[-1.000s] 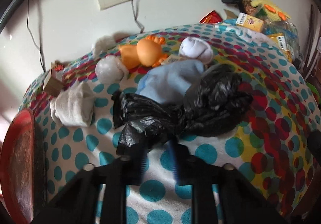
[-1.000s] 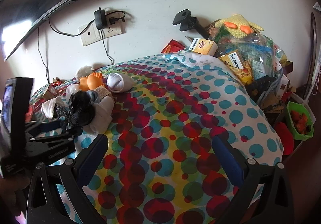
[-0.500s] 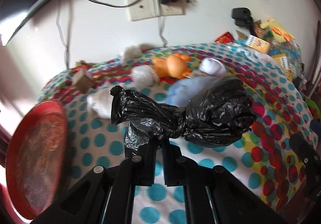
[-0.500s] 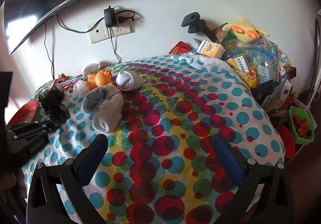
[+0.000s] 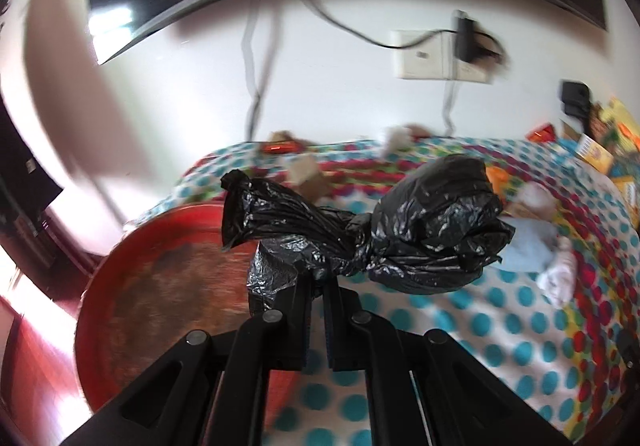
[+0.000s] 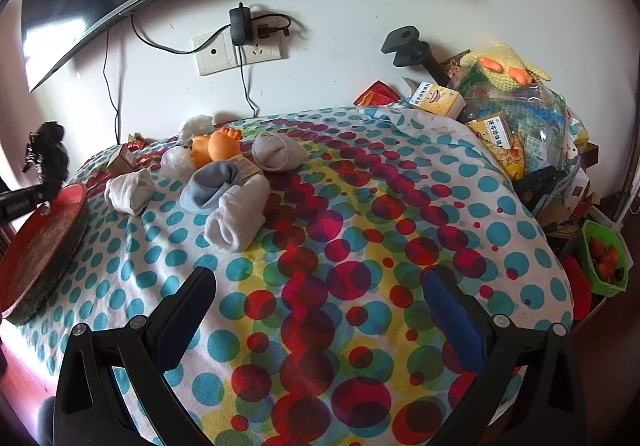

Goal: Organize objects
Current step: 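Carry the black bags over the red basin and release them with the left gripper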

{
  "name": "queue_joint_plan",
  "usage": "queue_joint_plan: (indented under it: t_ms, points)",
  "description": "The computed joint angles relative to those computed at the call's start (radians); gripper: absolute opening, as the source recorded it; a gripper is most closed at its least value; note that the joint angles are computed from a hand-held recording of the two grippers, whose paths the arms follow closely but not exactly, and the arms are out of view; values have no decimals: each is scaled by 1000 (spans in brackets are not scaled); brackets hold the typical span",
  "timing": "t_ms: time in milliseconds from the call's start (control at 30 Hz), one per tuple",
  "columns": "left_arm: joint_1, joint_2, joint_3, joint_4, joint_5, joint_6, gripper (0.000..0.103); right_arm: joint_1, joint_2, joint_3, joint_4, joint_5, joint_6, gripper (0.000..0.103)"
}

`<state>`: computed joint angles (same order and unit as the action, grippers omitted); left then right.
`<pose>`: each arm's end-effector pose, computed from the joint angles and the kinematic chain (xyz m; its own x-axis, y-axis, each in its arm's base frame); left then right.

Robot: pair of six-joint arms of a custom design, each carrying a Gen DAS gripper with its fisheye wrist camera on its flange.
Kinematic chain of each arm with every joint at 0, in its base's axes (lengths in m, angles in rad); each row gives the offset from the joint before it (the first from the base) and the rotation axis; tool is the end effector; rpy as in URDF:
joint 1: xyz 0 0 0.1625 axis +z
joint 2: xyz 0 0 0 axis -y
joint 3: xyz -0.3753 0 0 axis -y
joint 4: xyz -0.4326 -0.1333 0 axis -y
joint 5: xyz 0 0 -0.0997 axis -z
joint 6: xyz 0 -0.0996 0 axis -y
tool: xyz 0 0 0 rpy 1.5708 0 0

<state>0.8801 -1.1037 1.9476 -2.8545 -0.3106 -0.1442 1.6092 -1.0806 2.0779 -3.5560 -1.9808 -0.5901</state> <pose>-0.1807 -0.5767 0.1892 -0.5716 -0.2168 -0.7914 0.4995 0.6733 -0.5451 0.1144 -0.5386 0.1632 -0.7603 -0.0590 0.6469 -0.5346 0.6225 -0.5716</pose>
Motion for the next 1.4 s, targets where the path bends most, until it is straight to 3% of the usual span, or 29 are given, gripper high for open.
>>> queue_joint_plan:
  t_ms: [133,233,500,600,867,967,1267,1400]
  points:
    - [27,-62,26,15,56,-4,4,7,3,4,-9,0,-13,103]
    - [54,-132,50,93,88,-74,4,8,4,5,3,-3,-5,103]
    - [141,-337,119,565,128,-515,4,14,10,12,-2,-3,-22,103]
    - [170,-402,151,655,104,-605,4,14,13,11,4,-8,-24,103]
    - [208,-519,199,771,83,-674,4,12,24,7,12,-2,-26,103]
    - [225,-498,178,755,70,-664,4,13,28,12,3,3,-37,103]
    - [281,-450,98,952,4,-838,6,12,21,18,26,9,-33,103]
    - [283,-460,120,916,-5,-801,10,7,16,19,30,21,-26,103]
